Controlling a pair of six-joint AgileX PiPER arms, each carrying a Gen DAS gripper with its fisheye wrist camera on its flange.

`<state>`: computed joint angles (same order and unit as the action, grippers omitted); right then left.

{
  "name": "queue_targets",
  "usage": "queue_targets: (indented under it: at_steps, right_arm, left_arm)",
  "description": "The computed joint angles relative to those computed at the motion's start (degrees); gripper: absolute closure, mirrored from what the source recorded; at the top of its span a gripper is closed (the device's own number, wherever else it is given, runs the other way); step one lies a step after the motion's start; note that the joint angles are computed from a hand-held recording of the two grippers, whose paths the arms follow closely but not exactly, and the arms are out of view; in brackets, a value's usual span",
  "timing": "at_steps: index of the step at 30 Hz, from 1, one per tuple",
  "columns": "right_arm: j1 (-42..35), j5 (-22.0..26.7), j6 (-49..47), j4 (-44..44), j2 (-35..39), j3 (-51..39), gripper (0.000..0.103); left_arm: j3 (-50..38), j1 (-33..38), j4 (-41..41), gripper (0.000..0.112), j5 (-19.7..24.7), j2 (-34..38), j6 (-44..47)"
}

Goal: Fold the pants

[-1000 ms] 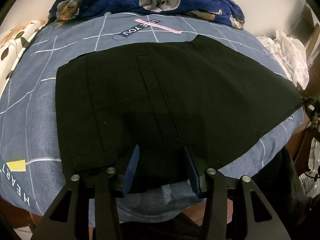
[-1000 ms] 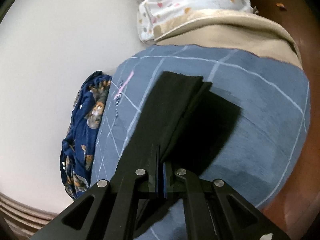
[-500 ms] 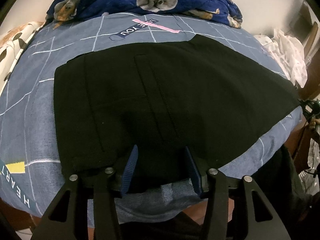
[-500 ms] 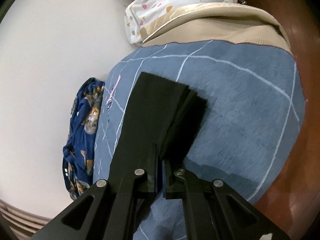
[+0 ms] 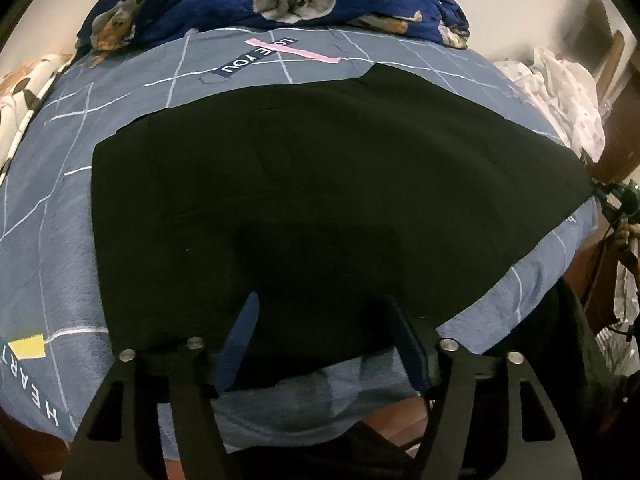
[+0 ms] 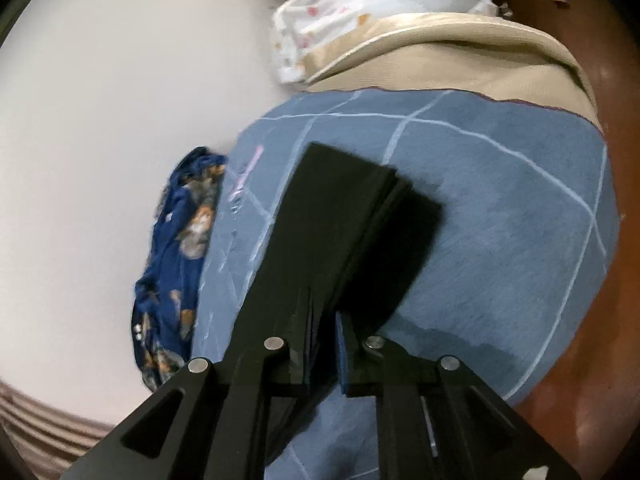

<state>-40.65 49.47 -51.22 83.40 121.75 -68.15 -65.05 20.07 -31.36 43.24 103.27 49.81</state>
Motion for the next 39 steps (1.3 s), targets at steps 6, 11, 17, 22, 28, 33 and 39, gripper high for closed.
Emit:
queue_targets:
  at_steps: [6, 11, 17, 22, 28, 33, 39]
  right_arm:
    - [0.8, -1.1, 0.2, -1.8, -0.8, 0.4, 0.095]
    - [0.7, -3.7, 0.6, -2.8, -0.7, 1.3, 0.101]
    - [-0.5, -1.9, 0.1, -1.1, 0.7, 1.5, 0.102]
    - [-0.6, -1.1, 3.9, -3.7, 1.2, -0.2, 0.102]
    - [4.3, -16.7, 9.7, -11.5, -9.4, 5.5, 0.090]
    - [11.8, -21.0, -1.8, -2.1, -20.5, 12.4, 0.090]
    - [34.2, -10.4, 1.0, -13.1, -15.5, -1.3, 0.090]
  left_arm:
    - [0.2, -0.4, -0.3, 0.037, -0.4, 0.1, 0.4]
    - [0.3, -0.2, -0.8, 0.037, -0.1, 0.1, 0.9]
    - [0.6, 0.2, -1.6, 0.037, 0.1, -0.1, 2.0]
    - [1.2, 0.5, -2.6, 0.036, -0.4, -0.2, 3.2]
    - [2.3, 0.6, -4.2, 0.031, -1.2, -0.6, 4.9]
    - [2.8, 0.4, -5.2, 0.027, -1.7, -0.7, 6.0]
    - [3.6, 1.1, -7.7, 0.024, -1.9, -0.7, 8.8]
